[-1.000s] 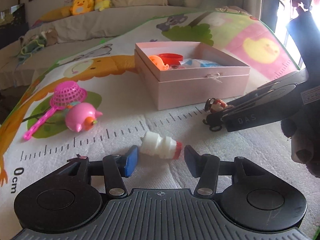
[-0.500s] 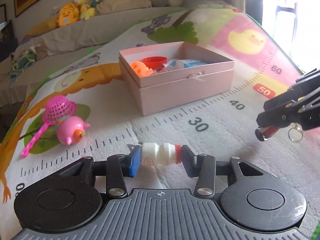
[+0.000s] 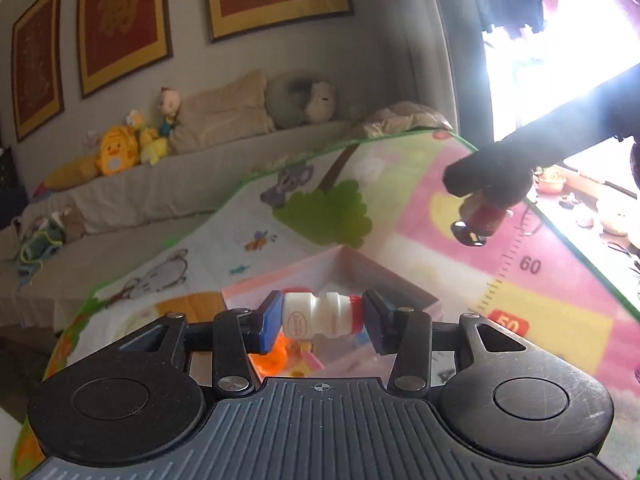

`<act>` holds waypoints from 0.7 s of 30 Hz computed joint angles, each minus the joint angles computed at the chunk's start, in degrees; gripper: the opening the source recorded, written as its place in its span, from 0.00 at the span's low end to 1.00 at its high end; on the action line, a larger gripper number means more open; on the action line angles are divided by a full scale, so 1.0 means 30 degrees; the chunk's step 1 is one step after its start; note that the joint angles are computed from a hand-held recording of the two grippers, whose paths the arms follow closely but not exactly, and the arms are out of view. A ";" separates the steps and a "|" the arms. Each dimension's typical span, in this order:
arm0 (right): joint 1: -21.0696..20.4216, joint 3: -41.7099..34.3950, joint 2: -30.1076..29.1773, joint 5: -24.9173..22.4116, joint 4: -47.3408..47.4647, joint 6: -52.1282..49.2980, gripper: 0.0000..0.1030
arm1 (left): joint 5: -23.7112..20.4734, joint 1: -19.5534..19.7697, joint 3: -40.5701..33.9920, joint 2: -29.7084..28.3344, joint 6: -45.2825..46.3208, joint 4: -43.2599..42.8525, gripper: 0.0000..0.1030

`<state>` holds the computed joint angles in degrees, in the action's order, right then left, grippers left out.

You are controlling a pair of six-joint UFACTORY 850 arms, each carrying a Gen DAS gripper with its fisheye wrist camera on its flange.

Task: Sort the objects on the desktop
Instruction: 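Drop the white bottle into the pink box with the left tool while the right tool drops the figure in, then grasp the pink pig toy with the right tool while the left tool approaches the pink strainer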

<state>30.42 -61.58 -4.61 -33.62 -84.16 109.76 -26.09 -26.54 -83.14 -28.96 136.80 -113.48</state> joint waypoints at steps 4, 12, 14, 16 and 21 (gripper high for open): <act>-0.1494 -0.2359 -0.1822 0.1142 -0.0405 -0.0099 0.30 | 0.1055 -0.0388 -0.3717 -0.2673 -0.3355 0.2194 0.52; -0.3530 -0.5089 -0.5318 0.3320 0.1701 -0.0624 0.31 | 0.1714 0.1377 -0.1205 -0.2093 -0.2045 0.0010 0.85; -0.3615 -0.5250 -0.5751 0.3393 0.2568 -0.1273 0.31 | 0.1884 0.1994 -0.0363 -0.1786 -0.1394 -0.0521 0.89; -0.3487 -0.5654 -0.6299 0.3195 0.3529 -0.2418 0.32 | 0.2445 0.2533 0.0155 -0.1631 -0.0366 -0.1666 0.92; -0.2185 -0.7062 -0.7746 0.3266 0.2647 -0.4230 0.40 | 0.4430 0.3690 -0.0034 -0.1886 0.2949 -0.6450 0.93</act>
